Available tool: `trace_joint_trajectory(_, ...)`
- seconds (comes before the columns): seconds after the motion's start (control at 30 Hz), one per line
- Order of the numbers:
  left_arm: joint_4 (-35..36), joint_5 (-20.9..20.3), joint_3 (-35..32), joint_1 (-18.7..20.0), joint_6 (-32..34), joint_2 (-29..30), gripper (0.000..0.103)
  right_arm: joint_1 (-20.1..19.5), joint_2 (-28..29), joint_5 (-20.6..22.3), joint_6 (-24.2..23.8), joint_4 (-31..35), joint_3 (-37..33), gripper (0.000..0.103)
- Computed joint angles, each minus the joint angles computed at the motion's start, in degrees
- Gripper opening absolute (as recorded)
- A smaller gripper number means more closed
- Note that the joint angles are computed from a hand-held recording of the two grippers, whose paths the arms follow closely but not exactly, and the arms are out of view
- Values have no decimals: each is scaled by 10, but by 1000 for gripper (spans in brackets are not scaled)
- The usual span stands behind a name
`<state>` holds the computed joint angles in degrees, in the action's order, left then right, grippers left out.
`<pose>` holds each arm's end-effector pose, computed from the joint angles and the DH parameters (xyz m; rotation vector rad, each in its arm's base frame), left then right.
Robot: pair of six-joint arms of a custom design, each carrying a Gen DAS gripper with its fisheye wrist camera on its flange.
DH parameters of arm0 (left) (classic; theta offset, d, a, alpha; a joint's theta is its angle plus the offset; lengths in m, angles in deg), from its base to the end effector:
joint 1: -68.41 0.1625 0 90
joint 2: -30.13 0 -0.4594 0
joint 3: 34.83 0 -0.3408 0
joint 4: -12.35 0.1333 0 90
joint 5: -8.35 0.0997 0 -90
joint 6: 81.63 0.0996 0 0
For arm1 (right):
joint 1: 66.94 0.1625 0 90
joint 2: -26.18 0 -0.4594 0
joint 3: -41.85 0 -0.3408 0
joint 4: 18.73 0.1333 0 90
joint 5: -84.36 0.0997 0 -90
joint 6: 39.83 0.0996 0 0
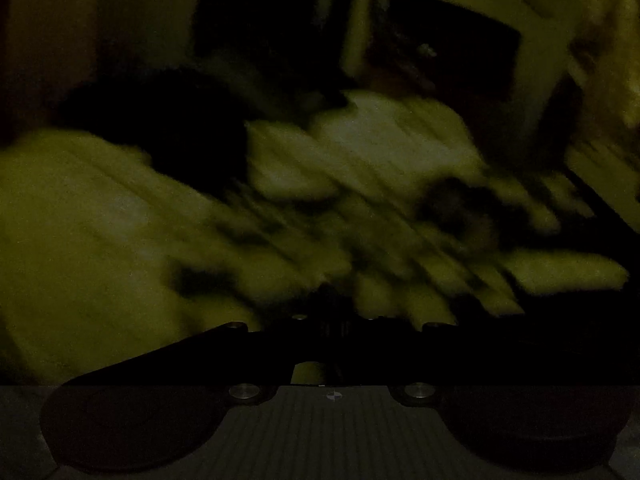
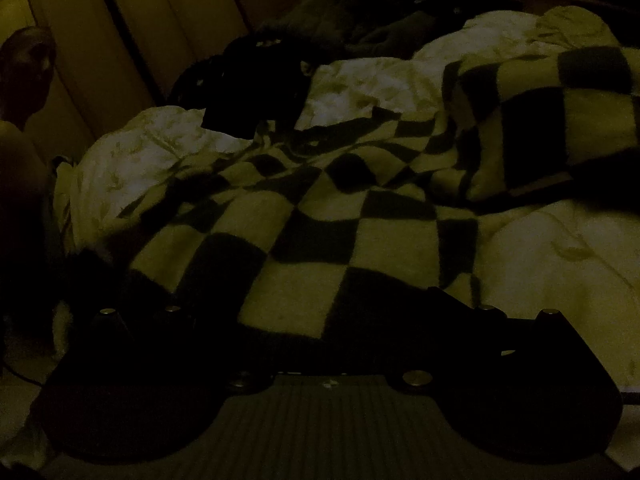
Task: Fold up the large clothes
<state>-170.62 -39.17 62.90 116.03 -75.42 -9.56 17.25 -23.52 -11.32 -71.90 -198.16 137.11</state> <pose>-0.2952 -0.6210 0.1636 0.7293 2.3382 -1.0205 0.0543 -0.6853 0.2672 0.5484 -2.5832 0.9632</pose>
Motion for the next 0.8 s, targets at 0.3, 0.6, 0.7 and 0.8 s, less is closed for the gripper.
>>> trace_joint_trajectory(0.3,-297,219,-234,46,319,85,57,-1,0,3,12,-4,-1,100)
trace_joint_trajectory(0.6,-198,266,-343,95,227,148,103,4,5,-15,13,-2,-6,100)
trace_joint_trajectory(0.7,-186,253,-305,91,227,145,103,6,7,-22,14,16,-16,102)
trace_joint_trajectory(0.8,-170,260,-271,80,228,139,103,9,8,-32,8,22,-20,102)
